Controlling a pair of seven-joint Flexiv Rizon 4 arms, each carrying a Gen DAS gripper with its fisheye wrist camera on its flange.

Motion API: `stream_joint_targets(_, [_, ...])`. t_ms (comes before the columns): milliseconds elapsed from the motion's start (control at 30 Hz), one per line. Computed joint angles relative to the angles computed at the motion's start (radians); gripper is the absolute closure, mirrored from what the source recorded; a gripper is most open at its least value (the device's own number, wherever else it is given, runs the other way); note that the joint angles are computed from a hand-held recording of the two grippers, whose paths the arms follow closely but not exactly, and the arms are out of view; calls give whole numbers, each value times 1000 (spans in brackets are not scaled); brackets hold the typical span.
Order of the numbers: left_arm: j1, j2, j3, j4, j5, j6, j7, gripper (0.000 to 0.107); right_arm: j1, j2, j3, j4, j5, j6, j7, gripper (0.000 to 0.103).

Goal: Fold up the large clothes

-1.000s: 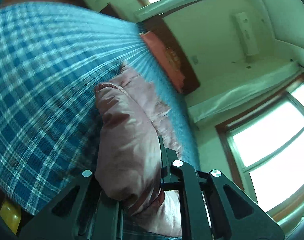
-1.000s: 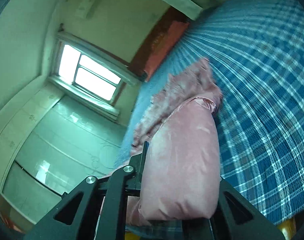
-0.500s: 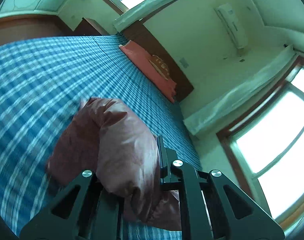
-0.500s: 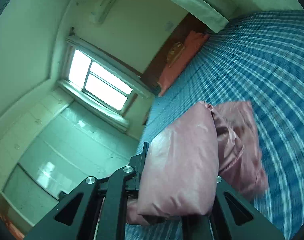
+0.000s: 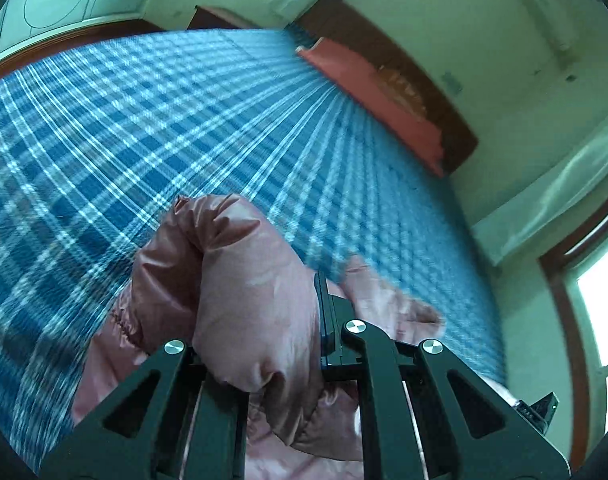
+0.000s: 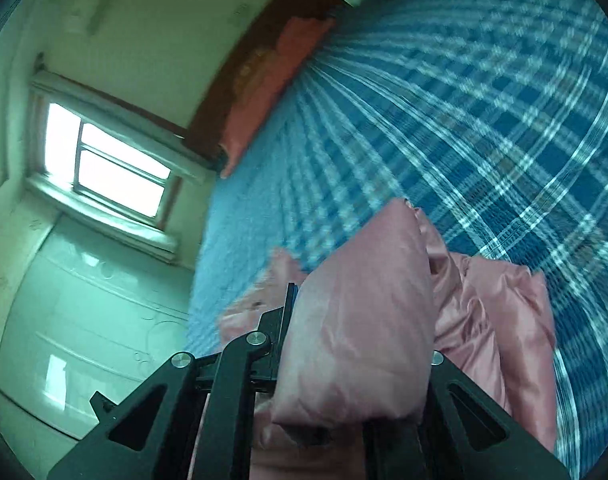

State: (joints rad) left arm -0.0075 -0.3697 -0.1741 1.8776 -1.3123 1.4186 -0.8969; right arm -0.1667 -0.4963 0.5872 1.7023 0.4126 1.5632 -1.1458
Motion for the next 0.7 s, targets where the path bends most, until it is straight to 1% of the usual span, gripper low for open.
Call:
stream_joint_targets(100, [0,-53,21,-33,116,-5,-64,96,41,-26,-53,-23,-27,-21,17,93])
stream_joint_targets(167, [10,-77,19,-55,188,-3,-95,94,65,-28,-84,-30,-43,-27,31,92])
stream_joint_targets(200, [19,-82,11,-61,207,1,-100,93,75,-27,-97,-32,-50,-30,39,92])
stream_joint_targets(233, [24,-89,10,-71,240,-5,-119,91,84,-25,-111,-39,-58,-42,50,89])
stream_joint_targets(300, [37,-100,13,-93,305,-37,-165,86,94,-16,-125,-41,-63,-51,62,84])
stream_joint_targets(333, [49,-99,7,-100,322,-55,-183,76,93,-11,-125,-44,-61,-56,64,75])
stream_joint_targets(367, [63,-95,-8,-100,325,-62,-191,63,89,-10,-120,-48,-56,-52,59,69])
stream_joint_targets(400, [80,-87,-31,-99,306,-61,-186,57,83,-3,-111,-45,-48,-38,49,58])
stream_joint_targets(433, [90,-78,-48,-95,287,-51,-176,47,98,13,-128,-31,-51,-16,55,47])
stream_joint_targets(467, [95,-67,-61,-90,269,-41,-165,40,114,22,-148,-23,-60,0,65,43])
stream_joint_targets(500, [97,-55,-69,-87,255,-27,-147,39,137,41,-176,-4,-76,19,79,39])
stream_joint_targets(567, [96,-35,-77,-78,235,-3,-111,33,148,63,-188,18,-101,32,94,39])
stream_joint_targets(600, [98,-19,-94,-65,198,23,-66,33,154,76,-190,33,-114,39,99,39])
stream_joint_targets(633, [93,-8,-96,-55,179,39,-37,33,175,89,-211,48,-130,40,107,39])
stream_joint_targets(700, [72,15,-83,-28,177,50,1,33,259,119,-301,86,-215,23,152,39])
